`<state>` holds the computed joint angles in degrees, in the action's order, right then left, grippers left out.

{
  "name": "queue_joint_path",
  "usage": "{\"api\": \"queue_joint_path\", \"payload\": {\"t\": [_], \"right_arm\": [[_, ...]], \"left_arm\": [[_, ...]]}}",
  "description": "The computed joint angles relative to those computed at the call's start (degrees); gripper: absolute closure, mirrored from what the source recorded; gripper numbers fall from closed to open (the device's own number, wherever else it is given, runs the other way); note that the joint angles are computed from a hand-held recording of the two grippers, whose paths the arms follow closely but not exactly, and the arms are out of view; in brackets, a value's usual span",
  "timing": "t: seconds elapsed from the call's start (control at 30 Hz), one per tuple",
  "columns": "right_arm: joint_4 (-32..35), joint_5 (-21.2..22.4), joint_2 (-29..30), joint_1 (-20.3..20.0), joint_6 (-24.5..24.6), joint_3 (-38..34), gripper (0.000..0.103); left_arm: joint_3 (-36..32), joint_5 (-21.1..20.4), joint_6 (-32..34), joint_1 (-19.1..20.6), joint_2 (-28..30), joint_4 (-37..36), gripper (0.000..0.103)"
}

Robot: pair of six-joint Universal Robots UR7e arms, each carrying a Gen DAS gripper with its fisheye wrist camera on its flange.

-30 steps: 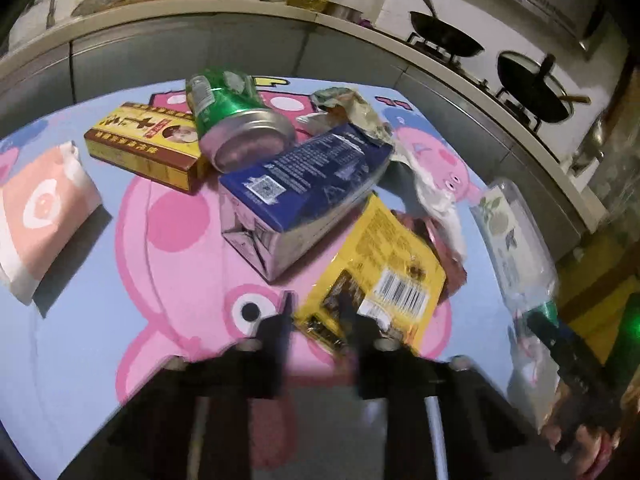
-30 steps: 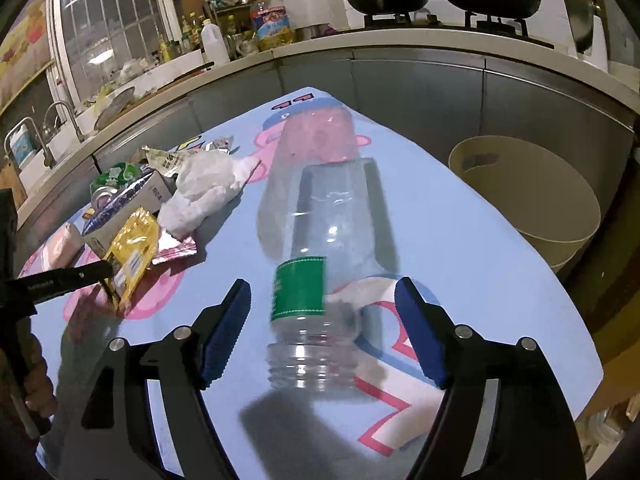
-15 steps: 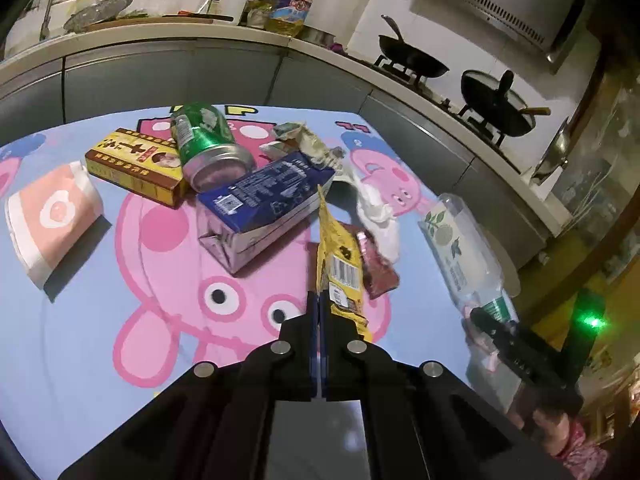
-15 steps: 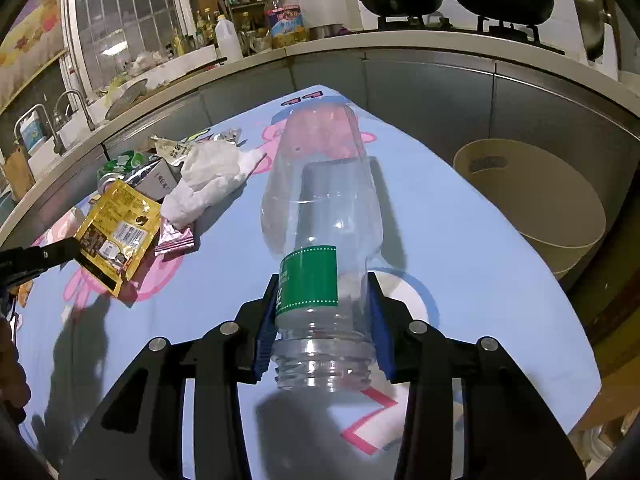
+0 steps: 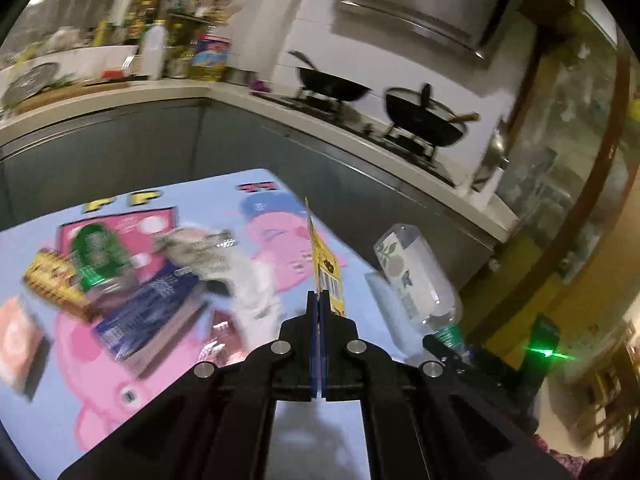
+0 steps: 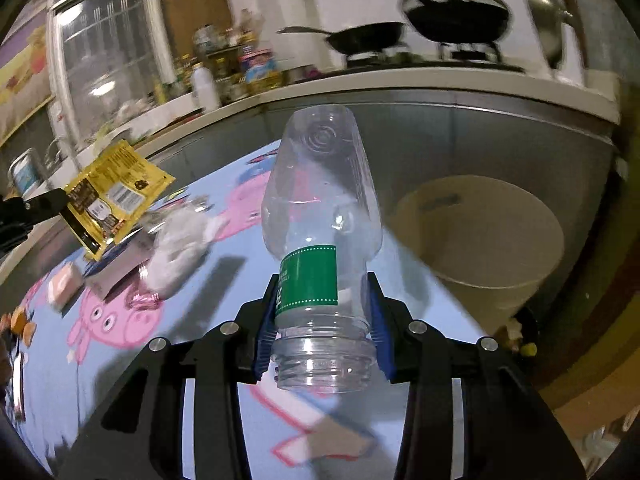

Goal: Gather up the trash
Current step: 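Carry bottle and packet to the beige bin and release both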

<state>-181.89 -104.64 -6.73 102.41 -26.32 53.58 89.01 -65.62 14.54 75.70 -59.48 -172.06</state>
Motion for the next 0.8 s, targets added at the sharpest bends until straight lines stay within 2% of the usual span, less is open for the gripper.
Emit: {"api": "queue_joint_path", "payload": {"t": [0.17,0.33,0.47,0.53,0.57,0.6,0.63,0.7,0.8], "right_arm": [[-0.7,-2.1,-2.8,-3.0,4.0,0.6,0.064],[3.2,-3.5,-4.7,-5.5,7.1,-0.4,0.064],[8.3,-2.1,-5.1,-6.9,10.1,-2.5,0.063],[9.5,-1.0,-4.8,-7.3,11.0,-3.7,0.061],[9.5,-0.7,-4.7,-7.5,11.3,-3.9,0.061],[9.3,-0.2,-4.5,-7.6,11.5,-4.1,0.056],[8.8,0.2,-4.2,-7.6,11.4,-4.4,0.052],[7.3,0.2,-4.1,-7.6,10.8,-4.2,0.051],[4.9,1.0,-4.1,-7.4,10.1,-3.5,0.051]], "left_arm": [[-10.2,-2.5,1.6,-1.5,7.5,8.0,0.102],[-26.9,-5.2,1.4,-2.6,19.2,21.1,0.102],[-40.3,-3.1,0.4,-3.1,28.8,30.9,0.101],[-45.3,-1.0,-0.2,-3.3,32.2,34.8,0.096],[-47.6,0.3,-0.6,-3.5,33.8,36.4,0.085],[-50.1,1.3,-0.9,-3.6,35.5,37.9,0.081],[-51.2,1.8,-1.0,-3.7,36.3,38.3,0.080],[-51.9,2.7,-2.0,-3.8,36.6,38.4,0.080],[-47.0,2.7,-2.3,-4.0,33.6,34.4,0.075]]}}
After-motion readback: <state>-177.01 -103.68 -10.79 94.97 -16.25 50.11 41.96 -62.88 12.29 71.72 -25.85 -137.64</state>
